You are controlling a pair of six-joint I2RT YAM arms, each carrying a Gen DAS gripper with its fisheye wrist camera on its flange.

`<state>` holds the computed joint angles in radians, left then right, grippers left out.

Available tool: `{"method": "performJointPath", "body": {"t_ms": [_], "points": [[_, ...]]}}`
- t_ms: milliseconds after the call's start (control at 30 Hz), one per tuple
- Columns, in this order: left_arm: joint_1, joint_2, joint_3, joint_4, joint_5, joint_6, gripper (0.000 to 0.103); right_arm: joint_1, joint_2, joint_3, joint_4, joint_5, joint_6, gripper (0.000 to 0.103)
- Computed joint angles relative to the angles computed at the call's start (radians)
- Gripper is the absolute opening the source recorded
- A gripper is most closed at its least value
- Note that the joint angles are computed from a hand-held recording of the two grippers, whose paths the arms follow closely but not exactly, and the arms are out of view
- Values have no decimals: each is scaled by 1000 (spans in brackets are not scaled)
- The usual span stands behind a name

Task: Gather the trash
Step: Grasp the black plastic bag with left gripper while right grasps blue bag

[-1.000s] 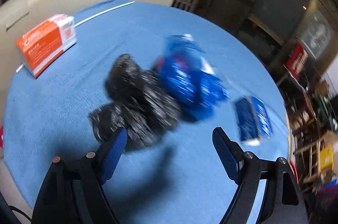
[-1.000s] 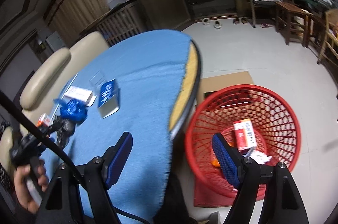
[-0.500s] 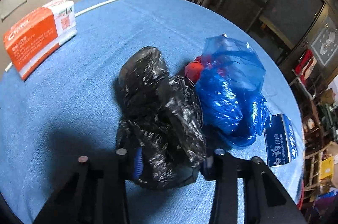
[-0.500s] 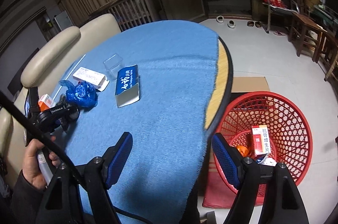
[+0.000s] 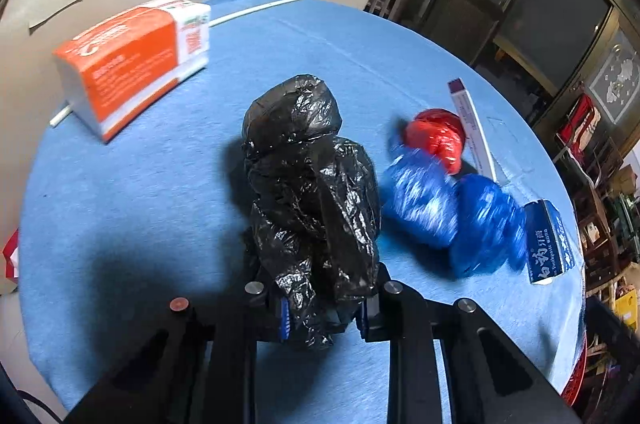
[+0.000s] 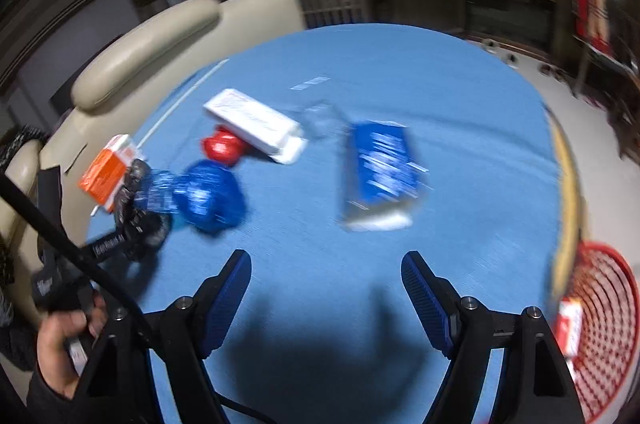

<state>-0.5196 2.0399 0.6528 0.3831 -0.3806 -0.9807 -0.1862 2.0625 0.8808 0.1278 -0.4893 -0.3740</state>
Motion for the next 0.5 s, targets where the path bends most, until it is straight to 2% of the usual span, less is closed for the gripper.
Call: {"method": "performJointPath", "body": {"t_ms": [100, 267, 367, 400, 500], "points": [[7, -29, -52, 23, 4, -8, 25, 103, 34, 47, 9, 2, 16, 80], [17, -20, -65, 49, 16, 2, 25, 224, 129, 177, -5, 3, 21, 80], [23, -13, -73, 69, 24, 14, 25, 254, 214, 299, -46, -23, 83, 80], [19, 2, -28, 38, 23, 13, 25, 268, 242, 334, -57, -20, 101, 80], [16, -3, -24, 24, 24, 14, 25, 293, 320, 437, -137, -12, 112, 80]]}}
